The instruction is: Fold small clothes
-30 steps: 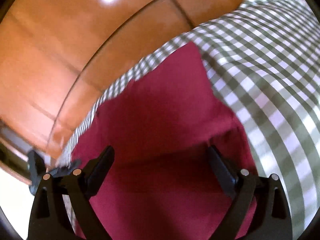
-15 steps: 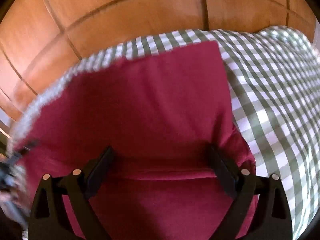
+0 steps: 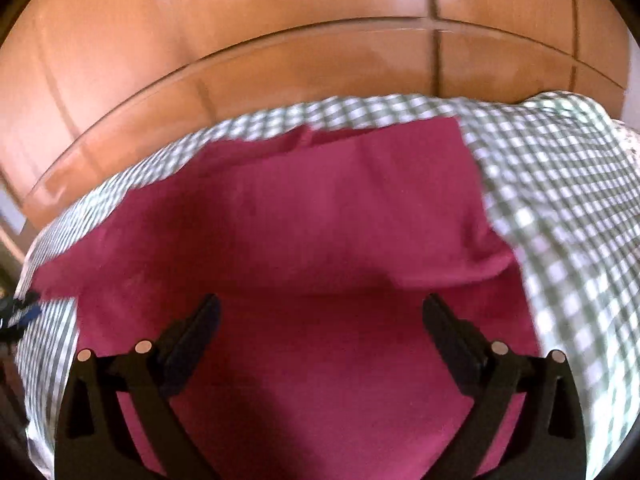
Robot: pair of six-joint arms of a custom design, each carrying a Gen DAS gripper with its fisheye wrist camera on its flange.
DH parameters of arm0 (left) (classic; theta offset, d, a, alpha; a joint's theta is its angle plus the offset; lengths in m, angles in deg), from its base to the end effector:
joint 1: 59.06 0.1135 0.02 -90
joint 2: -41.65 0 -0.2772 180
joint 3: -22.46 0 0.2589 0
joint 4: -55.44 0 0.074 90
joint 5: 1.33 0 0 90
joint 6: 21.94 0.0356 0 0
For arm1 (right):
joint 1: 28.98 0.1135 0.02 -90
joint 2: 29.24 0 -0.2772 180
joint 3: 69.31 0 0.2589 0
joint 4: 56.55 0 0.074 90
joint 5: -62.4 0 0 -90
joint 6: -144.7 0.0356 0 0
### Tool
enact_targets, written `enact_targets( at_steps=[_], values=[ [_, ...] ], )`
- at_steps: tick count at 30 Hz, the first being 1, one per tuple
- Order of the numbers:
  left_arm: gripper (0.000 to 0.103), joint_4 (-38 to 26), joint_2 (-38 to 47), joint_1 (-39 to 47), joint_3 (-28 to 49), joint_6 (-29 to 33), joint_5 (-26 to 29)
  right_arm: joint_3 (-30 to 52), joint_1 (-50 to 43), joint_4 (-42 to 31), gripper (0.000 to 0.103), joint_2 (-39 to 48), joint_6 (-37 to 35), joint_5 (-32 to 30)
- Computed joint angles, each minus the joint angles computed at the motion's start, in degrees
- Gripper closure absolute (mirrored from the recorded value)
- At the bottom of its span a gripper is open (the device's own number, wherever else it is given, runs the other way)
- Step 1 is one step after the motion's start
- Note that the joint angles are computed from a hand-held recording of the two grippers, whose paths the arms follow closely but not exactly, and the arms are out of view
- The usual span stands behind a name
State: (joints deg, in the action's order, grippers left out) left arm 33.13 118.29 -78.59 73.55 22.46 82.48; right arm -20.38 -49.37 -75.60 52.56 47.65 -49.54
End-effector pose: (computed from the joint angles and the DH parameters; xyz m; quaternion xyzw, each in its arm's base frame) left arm 0.2491 -0.0843 0.1904 -0.2291 0.9034 -0.1508 0.3297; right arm 0.2520 -0.0795 0.1631 0.0461 0.9289 0.0988 0.3538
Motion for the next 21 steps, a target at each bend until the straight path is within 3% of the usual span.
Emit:
enact_targets(
  at_steps=[6, 9, 15, 16, 19, 21],
  values=[
    [0.057, 0.32, -6.64, 22.78, -5.99, 1.59, 11.46, -8.35, 9.47, 3.42, 0.003, -4.40, -0.65, 6.32],
    [0.057, 1.21, -4.08, 32.23, -5.24, 1.96, 17.07, -9.61, 11.84, 5.84, 0.002, -3.63, -0.07, 9.36],
    [0.058, 2.11, 4.15, 39.96, 0.07, 4.38, 21.45, -9.73, 11.38, 7.63, 0.002, -1.50, 0.67, 8.09],
    [0.063, 2.04, 5.45, 40.23, 1.22, 4.62, 21.40, -10.58, 11.47, 7.15, 0.002, -2.87, 0.50, 8.51],
    [0.096, 0.75, 9.54, 39.48, 4.91, 6.56, 20.18, -10.89, 11.48, 6.89, 0.002, -3.47, 0.18, 8.99],
    [0.098, 0.77, 9.55, 38.93, 5.48, 7.27, 19.68, -11.07, 11.41, 6.98, 0.002, -3.62, 0.16, 8.95]
  ],
)
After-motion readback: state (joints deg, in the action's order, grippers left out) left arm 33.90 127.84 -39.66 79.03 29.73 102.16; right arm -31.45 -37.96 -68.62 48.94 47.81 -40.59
